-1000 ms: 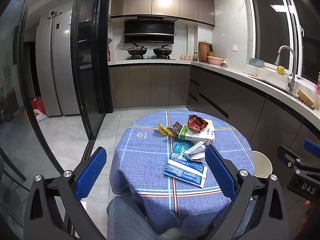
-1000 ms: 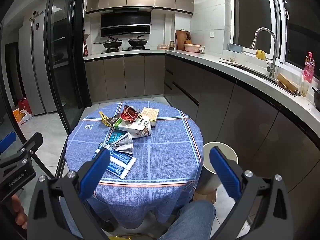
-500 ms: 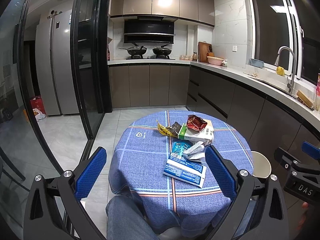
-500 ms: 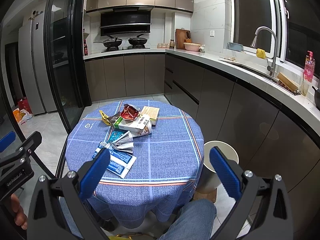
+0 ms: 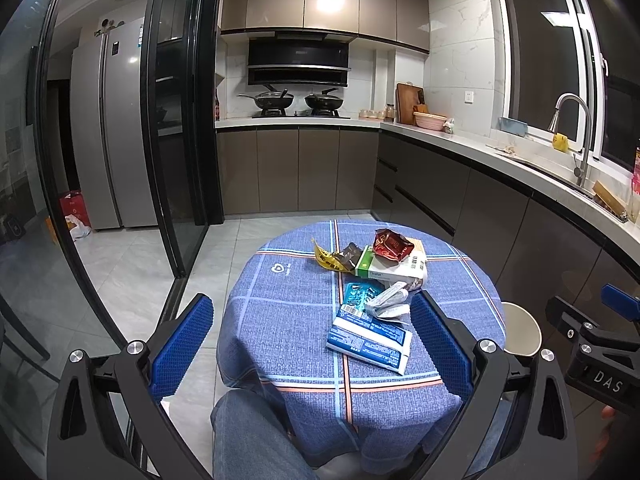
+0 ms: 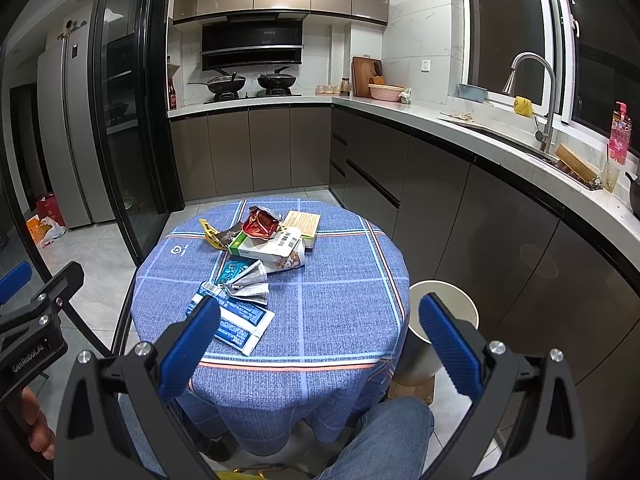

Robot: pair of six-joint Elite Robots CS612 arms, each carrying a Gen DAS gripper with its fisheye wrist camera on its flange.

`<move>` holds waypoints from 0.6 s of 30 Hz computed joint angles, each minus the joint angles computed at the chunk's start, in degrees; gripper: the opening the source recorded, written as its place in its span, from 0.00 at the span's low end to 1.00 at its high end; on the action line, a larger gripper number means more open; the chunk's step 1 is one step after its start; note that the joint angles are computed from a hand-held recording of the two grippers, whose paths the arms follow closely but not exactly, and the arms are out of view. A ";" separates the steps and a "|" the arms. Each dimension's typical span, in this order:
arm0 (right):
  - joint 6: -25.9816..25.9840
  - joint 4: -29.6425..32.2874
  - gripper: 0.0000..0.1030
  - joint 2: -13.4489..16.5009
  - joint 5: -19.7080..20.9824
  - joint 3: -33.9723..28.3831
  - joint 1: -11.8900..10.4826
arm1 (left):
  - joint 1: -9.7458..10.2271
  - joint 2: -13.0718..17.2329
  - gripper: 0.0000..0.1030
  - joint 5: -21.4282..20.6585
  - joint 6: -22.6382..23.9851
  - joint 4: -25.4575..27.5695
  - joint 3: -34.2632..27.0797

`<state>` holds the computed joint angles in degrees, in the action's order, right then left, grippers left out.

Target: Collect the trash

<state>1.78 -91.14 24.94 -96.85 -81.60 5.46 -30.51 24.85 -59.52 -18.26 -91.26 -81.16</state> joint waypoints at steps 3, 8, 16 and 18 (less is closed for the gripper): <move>0.02 0.02 0.97 -0.02 0.01 0.02 0.00 | 0.02 0.01 0.92 -0.10 -0.12 0.01 0.01; 0.20 0.19 0.97 0.36 -0.16 -0.19 0.22 | 0.08 0.00 0.92 -0.23 -0.32 0.04 0.05; 0.17 0.31 0.97 0.30 -0.11 -0.16 0.23 | 0.37 0.32 0.92 -0.72 -0.62 0.06 -0.30; 0.16 0.35 0.97 0.29 -0.08 -0.15 0.23 | 0.39 0.32 0.92 -0.72 -0.71 0.06 -0.32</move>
<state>1.94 -90.78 25.22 -96.92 -81.76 5.69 -30.13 25.17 -60.24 -18.97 -91.19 -81.48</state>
